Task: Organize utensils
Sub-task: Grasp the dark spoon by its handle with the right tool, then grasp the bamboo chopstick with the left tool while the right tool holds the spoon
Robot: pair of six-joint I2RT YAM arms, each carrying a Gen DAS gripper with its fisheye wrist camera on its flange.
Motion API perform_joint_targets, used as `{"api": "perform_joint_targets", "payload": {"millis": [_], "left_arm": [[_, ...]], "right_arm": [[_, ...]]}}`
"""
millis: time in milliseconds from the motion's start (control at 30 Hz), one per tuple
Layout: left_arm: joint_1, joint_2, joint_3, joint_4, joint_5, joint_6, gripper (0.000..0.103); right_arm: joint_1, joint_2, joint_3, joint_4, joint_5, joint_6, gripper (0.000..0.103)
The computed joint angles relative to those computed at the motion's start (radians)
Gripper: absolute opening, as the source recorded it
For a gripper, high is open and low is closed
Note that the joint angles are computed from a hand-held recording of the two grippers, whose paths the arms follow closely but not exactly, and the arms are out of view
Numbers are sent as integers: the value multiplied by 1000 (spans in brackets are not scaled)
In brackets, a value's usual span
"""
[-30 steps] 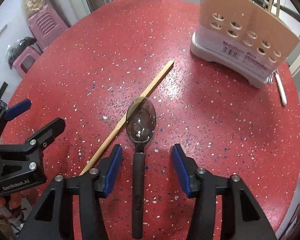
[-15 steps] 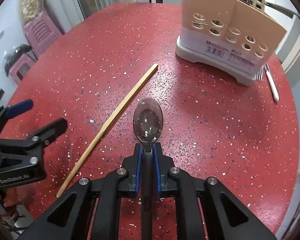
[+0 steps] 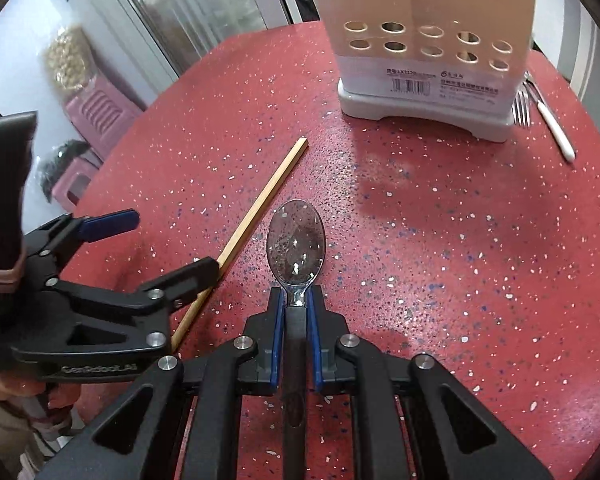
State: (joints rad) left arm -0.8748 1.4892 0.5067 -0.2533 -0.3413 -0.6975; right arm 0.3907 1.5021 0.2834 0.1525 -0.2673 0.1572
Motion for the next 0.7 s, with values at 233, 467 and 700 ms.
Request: {"api": "perform_joint_targets", "payload": {"millis": [233,467,700], "left_arm": [[45,81,67,2,47,83,103],[64,129,123,18,111,136,89],[50,150,182,-27,177,201,31]], "right_arm": [[-100,-46,-35,-19,-83,-46,13],[-175,-94,-44,-62,-125,-90,13],[-251,-201,-50,-157,-178,-149,12]]}}
